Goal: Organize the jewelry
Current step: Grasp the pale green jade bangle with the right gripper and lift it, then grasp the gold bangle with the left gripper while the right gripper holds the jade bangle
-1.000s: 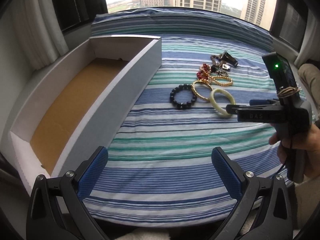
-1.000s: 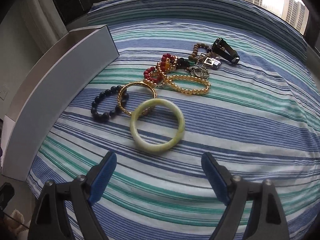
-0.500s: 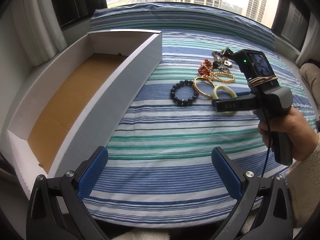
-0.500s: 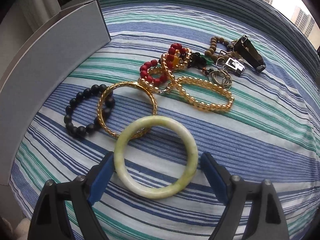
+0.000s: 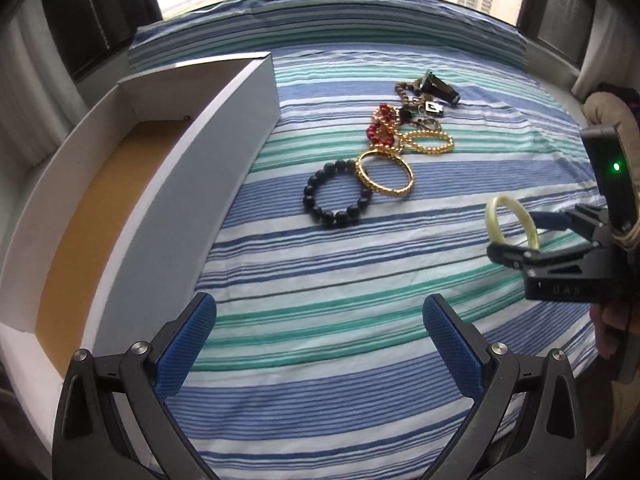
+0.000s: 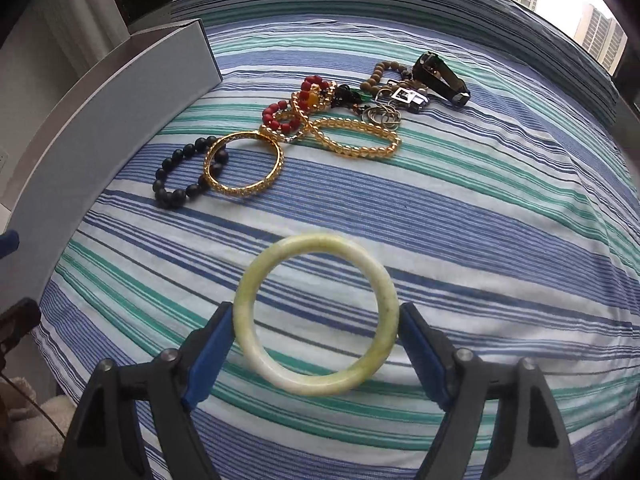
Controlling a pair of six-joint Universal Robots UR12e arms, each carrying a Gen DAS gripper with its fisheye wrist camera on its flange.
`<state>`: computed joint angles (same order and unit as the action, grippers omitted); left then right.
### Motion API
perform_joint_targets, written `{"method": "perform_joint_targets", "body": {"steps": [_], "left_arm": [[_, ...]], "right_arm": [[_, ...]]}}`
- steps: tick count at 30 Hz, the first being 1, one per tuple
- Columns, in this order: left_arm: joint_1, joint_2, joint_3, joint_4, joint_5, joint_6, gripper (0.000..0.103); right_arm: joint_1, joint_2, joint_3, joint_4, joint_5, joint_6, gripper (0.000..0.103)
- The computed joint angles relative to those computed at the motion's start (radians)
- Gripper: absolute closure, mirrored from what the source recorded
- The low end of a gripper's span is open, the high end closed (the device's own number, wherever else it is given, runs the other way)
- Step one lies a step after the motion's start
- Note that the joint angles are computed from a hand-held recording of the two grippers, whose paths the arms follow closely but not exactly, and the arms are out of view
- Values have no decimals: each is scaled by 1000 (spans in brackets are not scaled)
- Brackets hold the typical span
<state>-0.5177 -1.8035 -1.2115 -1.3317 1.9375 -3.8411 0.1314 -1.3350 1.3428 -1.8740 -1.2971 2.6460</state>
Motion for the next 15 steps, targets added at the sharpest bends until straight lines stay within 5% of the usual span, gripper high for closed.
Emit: {"method": "perform_joint_targets", "body": {"steps": [5, 10, 12, 14, 15], "left_arm": [[67, -67, 61, 88, -194, 203, 0], [126, -147, 154, 70, -278, 232, 2], [139, -187, 205, 16, -283, 253, 11], [147, -230, 263, -65, -298, 286, 34], [149, -243, 279, -95, -305, 297, 38]], "right_arm": [[-47, -50, 58, 20, 34, 45, 20], [-74, -93, 106, 20, 81, 88, 20], [-80, -102, 116, 16, 96, 95, 20], [-84, -108, 120, 10, 104, 103, 20], [-87, -113, 124, 7, 109, 105, 20]]}}
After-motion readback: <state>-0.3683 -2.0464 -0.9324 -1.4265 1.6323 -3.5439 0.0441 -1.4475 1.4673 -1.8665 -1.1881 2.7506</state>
